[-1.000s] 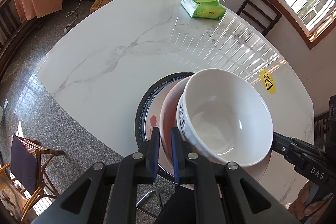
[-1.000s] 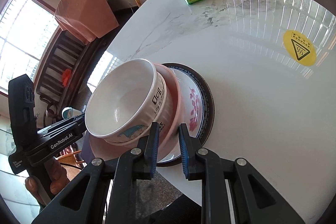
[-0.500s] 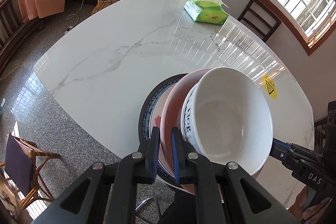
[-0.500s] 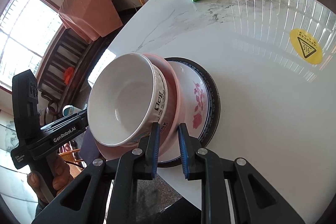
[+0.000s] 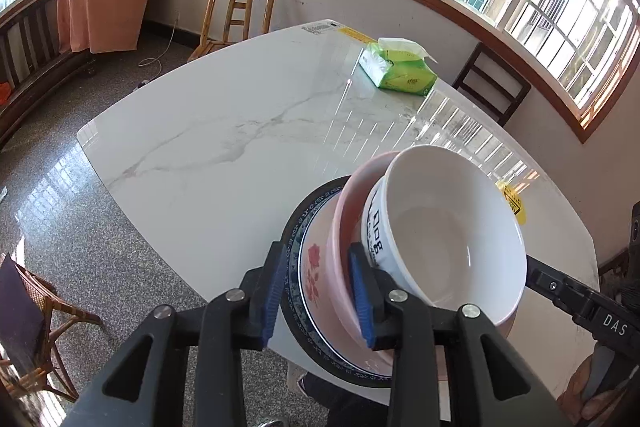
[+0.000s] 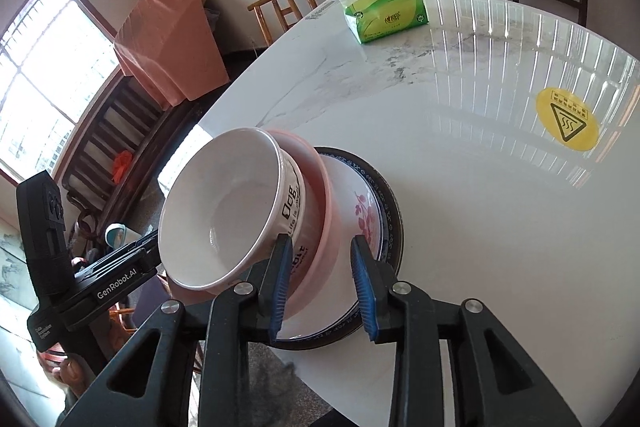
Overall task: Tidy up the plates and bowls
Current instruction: 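Open both grippers and withdraw them from the stacked dishes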
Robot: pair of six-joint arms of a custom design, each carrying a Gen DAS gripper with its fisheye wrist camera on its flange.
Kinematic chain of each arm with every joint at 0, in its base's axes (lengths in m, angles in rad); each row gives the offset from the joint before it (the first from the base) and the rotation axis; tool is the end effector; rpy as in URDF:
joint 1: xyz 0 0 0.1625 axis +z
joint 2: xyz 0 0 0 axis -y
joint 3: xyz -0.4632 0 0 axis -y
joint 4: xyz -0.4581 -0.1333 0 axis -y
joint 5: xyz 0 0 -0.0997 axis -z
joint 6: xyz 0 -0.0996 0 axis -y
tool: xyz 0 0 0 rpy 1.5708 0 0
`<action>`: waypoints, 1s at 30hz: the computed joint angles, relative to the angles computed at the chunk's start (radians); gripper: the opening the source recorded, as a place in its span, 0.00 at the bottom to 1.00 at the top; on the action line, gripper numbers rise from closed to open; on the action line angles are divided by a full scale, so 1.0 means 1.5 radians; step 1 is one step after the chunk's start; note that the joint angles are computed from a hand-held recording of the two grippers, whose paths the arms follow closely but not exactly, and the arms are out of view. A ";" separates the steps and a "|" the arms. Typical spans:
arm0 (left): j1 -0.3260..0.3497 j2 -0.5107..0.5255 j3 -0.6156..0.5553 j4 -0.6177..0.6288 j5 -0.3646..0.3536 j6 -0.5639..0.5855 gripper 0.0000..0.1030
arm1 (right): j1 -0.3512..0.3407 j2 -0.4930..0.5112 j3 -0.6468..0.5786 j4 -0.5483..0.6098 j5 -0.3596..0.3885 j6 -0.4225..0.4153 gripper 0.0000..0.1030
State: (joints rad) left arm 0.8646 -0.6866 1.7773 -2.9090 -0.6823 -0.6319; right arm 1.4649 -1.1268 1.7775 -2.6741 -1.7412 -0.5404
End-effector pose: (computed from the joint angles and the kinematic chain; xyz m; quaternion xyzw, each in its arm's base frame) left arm -0.2823 -0.6555 0.0133 -0.0197 0.8974 -0.3520 0.2654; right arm 0.0422 -0.7045 0.2586 0.1906 -0.9523 0.1857 0.1496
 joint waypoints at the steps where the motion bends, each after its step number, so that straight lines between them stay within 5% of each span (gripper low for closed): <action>1: -0.003 0.002 0.010 -0.038 0.007 0.013 0.34 | 0.001 -0.006 0.015 -0.034 0.004 -0.015 0.39; 5: -0.034 0.032 0.037 -0.199 0.106 0.116 0.37 | -0.004 -0.043 0.101 -0.190 0.052 -0.095 0.64; 8: -0.066 0.077 0.038 -0.354 0.204 0.246 0.44 | -0.014 -0.065 0.163 -0.295 0.090 -0.131 0.73; 12: -0.094 0.106 0.046 -0.463 0.243 0.338 0.47 | -0.031 -0.082 0.222 -0.372 0.140 -0.146 0.78; 20: -0.159 0.148 0.057 -0.529 0.309 0.419 0.48 | -0.050 -0.114 0.302 -0.453 0.187 -0.189 0.83; 30: -0.199 0.141 0.092 -0.445 0.290 0.315 0.48 | -0.082 -0.162 0.366 -0.557 0.253 -0.224 0.95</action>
State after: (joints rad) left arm 0.5654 -0.4747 1.9159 -3.5768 -0.2466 -0.1592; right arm 1.3421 -1.3697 2.3271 -3.5100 -1.3620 -0.8761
